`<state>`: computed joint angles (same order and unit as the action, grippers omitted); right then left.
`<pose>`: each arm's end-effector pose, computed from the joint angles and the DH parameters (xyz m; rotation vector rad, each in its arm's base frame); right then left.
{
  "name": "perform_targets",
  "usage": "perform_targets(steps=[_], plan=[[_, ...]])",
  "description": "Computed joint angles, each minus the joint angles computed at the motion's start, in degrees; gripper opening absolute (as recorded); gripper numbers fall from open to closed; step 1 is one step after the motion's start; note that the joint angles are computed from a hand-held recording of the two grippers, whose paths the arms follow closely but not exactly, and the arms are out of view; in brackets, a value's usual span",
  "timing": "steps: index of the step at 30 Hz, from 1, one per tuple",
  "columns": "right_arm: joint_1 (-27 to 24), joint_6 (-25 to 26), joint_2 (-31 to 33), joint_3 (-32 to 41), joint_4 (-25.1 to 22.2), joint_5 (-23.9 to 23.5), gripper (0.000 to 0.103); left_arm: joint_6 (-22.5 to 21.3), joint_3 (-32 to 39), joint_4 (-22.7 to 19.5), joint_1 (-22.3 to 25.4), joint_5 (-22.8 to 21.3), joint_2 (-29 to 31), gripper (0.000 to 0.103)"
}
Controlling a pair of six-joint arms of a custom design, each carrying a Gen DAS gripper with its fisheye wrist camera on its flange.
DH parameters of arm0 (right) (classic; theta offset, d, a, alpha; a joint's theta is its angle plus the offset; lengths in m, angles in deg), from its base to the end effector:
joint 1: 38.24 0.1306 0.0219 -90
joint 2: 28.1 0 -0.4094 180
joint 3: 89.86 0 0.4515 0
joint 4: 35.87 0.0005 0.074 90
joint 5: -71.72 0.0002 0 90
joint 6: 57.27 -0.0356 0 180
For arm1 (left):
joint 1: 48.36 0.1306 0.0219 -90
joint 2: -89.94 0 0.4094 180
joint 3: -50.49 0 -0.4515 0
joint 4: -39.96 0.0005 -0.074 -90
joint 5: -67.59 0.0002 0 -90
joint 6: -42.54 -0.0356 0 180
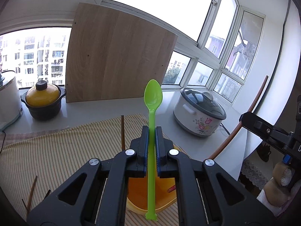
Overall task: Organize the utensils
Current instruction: 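Carry the green spoon and the chopstick up over the yellow bin, then open the left tool to drop the spoon while the right tool releases its chopstick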
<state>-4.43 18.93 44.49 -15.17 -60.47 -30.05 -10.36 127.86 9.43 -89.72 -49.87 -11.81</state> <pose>0.3710 0.2566 0.4959 -0.4893 1.9707 0.7374 0.3708 -0.3052 0.4693 -0.2046 2.0587 -0.3394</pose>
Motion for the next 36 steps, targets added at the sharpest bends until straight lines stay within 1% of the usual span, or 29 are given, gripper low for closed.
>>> perform_targets(steps=[6, 11, 19, 26, 30, 36], plan=[[-0.90, 0.51, 0.95, 0.09, -0.94, 0.03, 0.003, -1.14, 0.77, 1.60, 0.65, 0.50, 2.54, 0.004], [-1.21, 1.10, 1.46, -0.15, -1.48, 0.03, 0.003, -0.01, 0.06, 1.82, 1.23, 0.54, 3.22, 0.004], [-0.78, 1.03, 2.14, -0.39, -2.23, -0.28, 0.003, 0.63, -1.58, 2.08, 1.28, -0.06, 2.42, 0.004], [0.13, 0.96, 2.17, -0.86, -2.92, -0.76, 0.004, 2.07, -3.90, 2.48, 1.00, 0.26, 0.14, 0.004], [0.58, 0.73, 2.51, -0.99, -3.19, -0.63, 0.004, 2.65, -4.78, 2.04, 0.49, 0.49, -0.95, 0.004], [1.14, 0.63, 2.80, -1.42, -3.99, -0.31, 0.004, 2.50, -5.13, 1.16, -0.76, -0.77, -1.83, 0.004]])
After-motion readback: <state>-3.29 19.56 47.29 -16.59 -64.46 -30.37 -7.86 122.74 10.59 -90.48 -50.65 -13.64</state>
